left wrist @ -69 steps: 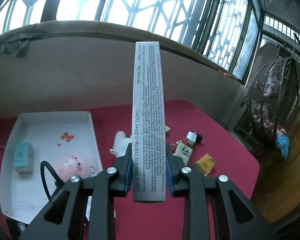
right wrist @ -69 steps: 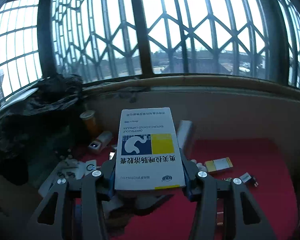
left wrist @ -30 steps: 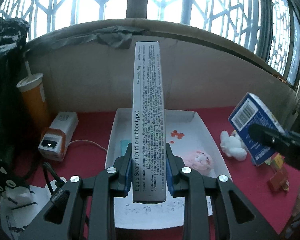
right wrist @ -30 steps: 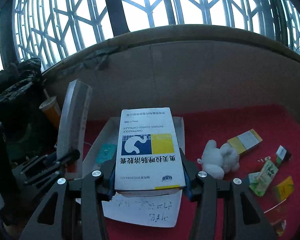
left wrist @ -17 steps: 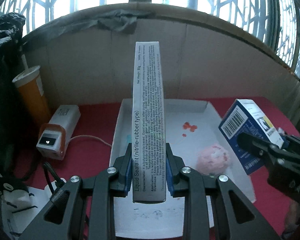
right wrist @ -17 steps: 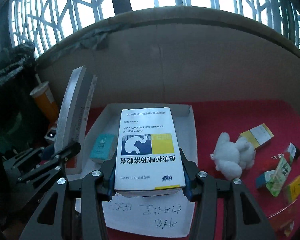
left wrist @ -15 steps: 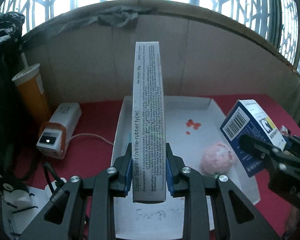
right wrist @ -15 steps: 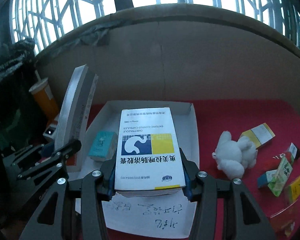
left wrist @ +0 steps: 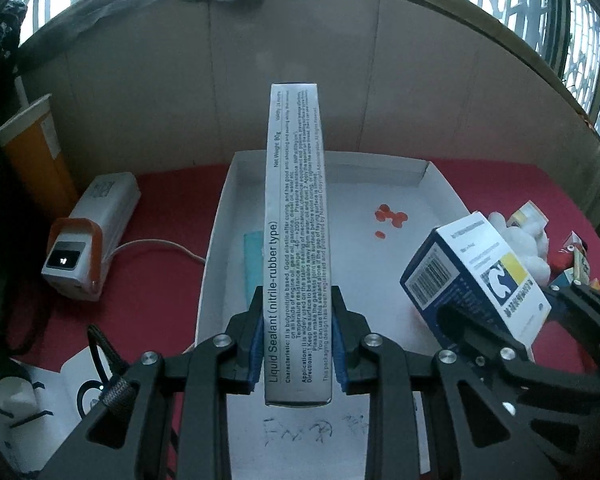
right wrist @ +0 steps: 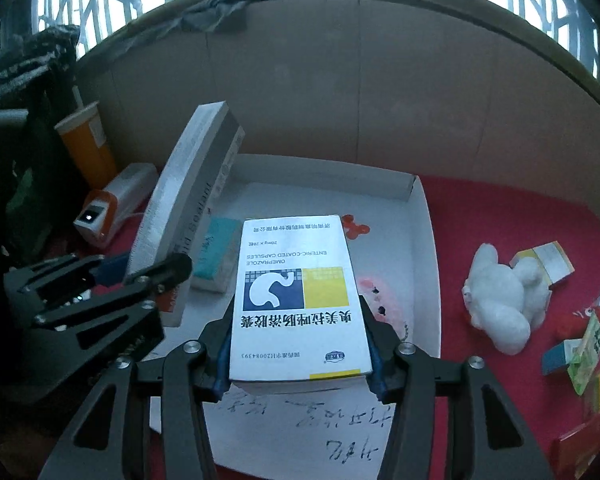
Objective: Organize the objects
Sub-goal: 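Lower and open the right tool on the medicine box while the left tool releases the sealant box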
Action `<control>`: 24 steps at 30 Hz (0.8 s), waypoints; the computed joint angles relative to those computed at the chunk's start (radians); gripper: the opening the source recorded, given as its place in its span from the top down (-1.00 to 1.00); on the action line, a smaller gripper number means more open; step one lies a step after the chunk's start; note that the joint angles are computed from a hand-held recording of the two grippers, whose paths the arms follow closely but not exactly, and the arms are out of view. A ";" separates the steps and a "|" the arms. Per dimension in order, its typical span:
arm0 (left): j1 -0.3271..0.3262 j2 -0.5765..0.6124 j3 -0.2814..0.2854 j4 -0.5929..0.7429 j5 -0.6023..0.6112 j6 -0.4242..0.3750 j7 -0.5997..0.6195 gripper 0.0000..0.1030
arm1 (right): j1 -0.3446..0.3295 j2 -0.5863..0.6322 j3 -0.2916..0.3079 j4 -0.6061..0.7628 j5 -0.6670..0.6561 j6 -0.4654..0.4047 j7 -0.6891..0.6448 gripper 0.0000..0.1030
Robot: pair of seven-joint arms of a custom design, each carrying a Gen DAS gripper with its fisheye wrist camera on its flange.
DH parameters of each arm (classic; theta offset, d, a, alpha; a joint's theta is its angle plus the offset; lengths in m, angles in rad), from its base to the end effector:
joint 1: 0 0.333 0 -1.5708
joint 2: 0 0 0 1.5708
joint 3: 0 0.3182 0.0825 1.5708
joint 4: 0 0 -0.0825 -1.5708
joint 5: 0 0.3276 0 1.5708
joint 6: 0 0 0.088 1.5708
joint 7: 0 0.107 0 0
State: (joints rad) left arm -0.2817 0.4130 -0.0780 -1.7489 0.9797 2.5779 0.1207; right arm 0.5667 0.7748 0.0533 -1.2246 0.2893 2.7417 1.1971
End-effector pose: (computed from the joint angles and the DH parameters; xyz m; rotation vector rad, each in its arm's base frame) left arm 0.5970 -0.2328 0.4098 -2.0417 1.4096 -0.5952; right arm 0.6254 0.4146 0.4207 -2.1929 0.9666 -0.3351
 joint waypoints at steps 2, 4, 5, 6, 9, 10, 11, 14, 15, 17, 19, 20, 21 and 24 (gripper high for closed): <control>-0.004 0.000 0.005 -0.001 0.011 -0.004 -0.012 0.43 | 0.015 0.003 -0.020 -0.007 -0.019 0.022 0.004 -0.13; -0.012 -0.004 0.008 0.001 0.021 -0.022 -0.025 0.16 | 0.029 -0.005 -0.037 -0.029 -0.036 0.058 0.003 -0.19; -0.016 -0.006 0.010 0.001 0.027 -0.036 -0.038 0.06 | 0.037 -0.013 -0.050 -0.046 -0.044 0.078 0.008 -0.26; -0.017 -0.009 0.011 -0.002 0.030 -0.045 -0.049 -0.16 | 0.040 -0.017 -0.056 -0.054 -0.048 0.087 0.013 -0.34; -0.024 -0.025 0.015 -0.018 0.059 -0.064 -0.106 -0.75 | 0.020 -0.044 -0.042 -0.094 -0.031 0.116 0.010 -0.56; -0.027 -0.032 0.015 -0.024 0.073 -0.074 -0.125 -0.92 | 0.013 -0.050 -0.033 -0.105 -0.023 0.125 0.005 -0.61; -0.031 -0.039 0.014 -0.028 0.089 -0.085 -0.145 -0.98 | -0.001 -0.063 -0.019 -0.126 -0.007 0.138 -0.007 -0.73; -0.036 -0.054 0.000 -0.033 0.115 -0.103 -0.173 -1.00 | -0.032 -0.111 0.012 -0.203 0.039 0.190 -0.036 -0.83; -0.041 -0.060 -0.003 -0.035 0.131 -0.107 -0.187 -1.00 | -0.039 -0.123 0.021 -0.224 0.052 0.208 -0.048 -0.84; -0.048 -0.066 -0.010 -0.033 0.151 -0.121 -0.204 -1.00 | -0.068 -0.164 0.059 -0.295 0.095 0.275 -0.092 -0.84; -0.058 -0.075 -0.017 -0.032 0.172 -0.137 -0.231 -1.00 | -0.090 -0.193 0.088 -0.345 0.133 0.330 -0.134 -0.84; -0.057 -0.077 -0.019 -0.032 0.179 -0.138 -0.237 -1.00 | -0.103 -0.209 0.104 -0.372 0.151 0.351 -0.158 -0.84; -0.060 -0.080 -0.023 -0.031 0.184 -0.145 -0.243 -1.00 | -0.107 -0.220 0.109 -0.389 0.165 0.364 -0.173 -0.84; -0.064 -0.085 -0.031 -0.029 0.196 -0.156 -0.261 -1.00 | -0.129 -0.251 0.139 -0.438 0.209 0.397 -0.222 -0.84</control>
